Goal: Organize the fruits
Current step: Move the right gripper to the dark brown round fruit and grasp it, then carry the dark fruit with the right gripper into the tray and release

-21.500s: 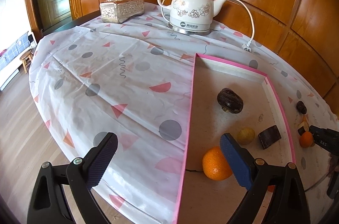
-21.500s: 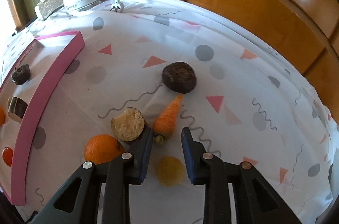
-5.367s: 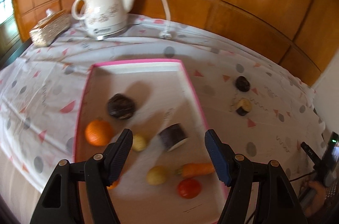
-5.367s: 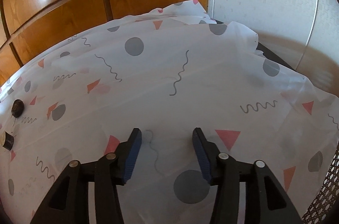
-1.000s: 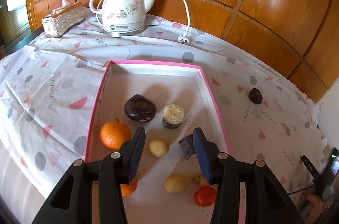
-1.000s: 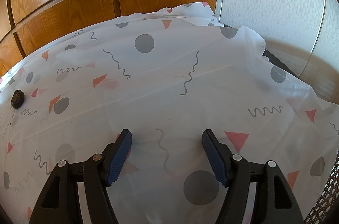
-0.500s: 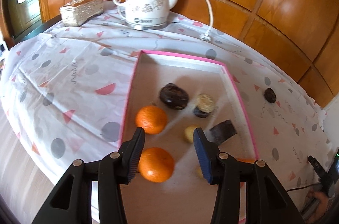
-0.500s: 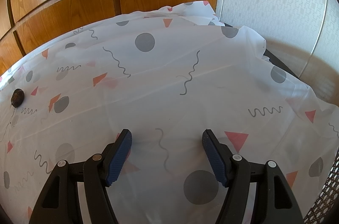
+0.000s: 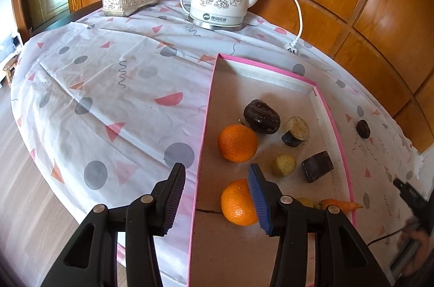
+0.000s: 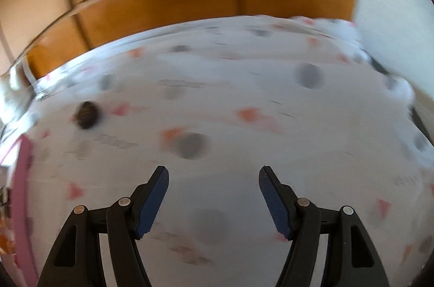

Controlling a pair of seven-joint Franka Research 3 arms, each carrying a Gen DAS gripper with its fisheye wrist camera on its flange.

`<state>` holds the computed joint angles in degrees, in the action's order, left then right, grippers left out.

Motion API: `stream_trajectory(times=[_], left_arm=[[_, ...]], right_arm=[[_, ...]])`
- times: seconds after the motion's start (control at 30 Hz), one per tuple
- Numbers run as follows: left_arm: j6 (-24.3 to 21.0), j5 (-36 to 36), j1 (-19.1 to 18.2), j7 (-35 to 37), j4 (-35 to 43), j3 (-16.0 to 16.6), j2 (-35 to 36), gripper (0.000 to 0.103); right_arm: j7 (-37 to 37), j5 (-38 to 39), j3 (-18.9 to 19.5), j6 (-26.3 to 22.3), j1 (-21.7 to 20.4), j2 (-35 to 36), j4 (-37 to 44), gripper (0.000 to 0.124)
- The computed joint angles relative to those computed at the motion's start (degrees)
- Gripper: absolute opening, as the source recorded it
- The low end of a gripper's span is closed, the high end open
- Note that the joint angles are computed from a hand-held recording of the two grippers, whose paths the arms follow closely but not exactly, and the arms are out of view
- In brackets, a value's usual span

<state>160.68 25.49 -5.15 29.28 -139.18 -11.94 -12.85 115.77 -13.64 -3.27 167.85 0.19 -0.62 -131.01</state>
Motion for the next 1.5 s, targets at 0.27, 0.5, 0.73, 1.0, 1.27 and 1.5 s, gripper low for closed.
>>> stream_trajectory(times=[0.27,0.5,0.73,1.0,1.27,1.5], left_arm=[[-0.1,-1.6,-0.6,1.0,0.0,0.5,0.1,0.053],[-0.4,-4.1,-1.4,3.6,0.7,0.9,0.9,0.053],[-1.0,-5.8,-1.7,4.8,1.2,1.1,1.5,0.053],[-0.4,-6.8,-1.9,5.6,1.2,1.1,2.0,0.053],[0.4,-6.3,-1.8,4.6,0.3,0.7,1.0,0.054],[1.4,-6.0,-1.8,4.0,-1.2,0.5,-0.9,0.055]], right_arm=[[-27.0,23.6,3.3,-3.3,4.2,8.1,11.8,0.070],[-26.2,19.3,1.1,-7.9,9.2,16.3,23.1,0.070],[-22.2,13.8,-1.4,-14.5,12.2,24.4,34.1,0.067],[-25.5,13.4,-0.3,-15.1,11.7,22.7,32.4,0.046],[-29.0,21.1,1.9,-13.3,8.8,14.2,21.6,0.046],[-27.8,21.4,1.6,-10.3,8.3,6.2,10.7,0.046]])
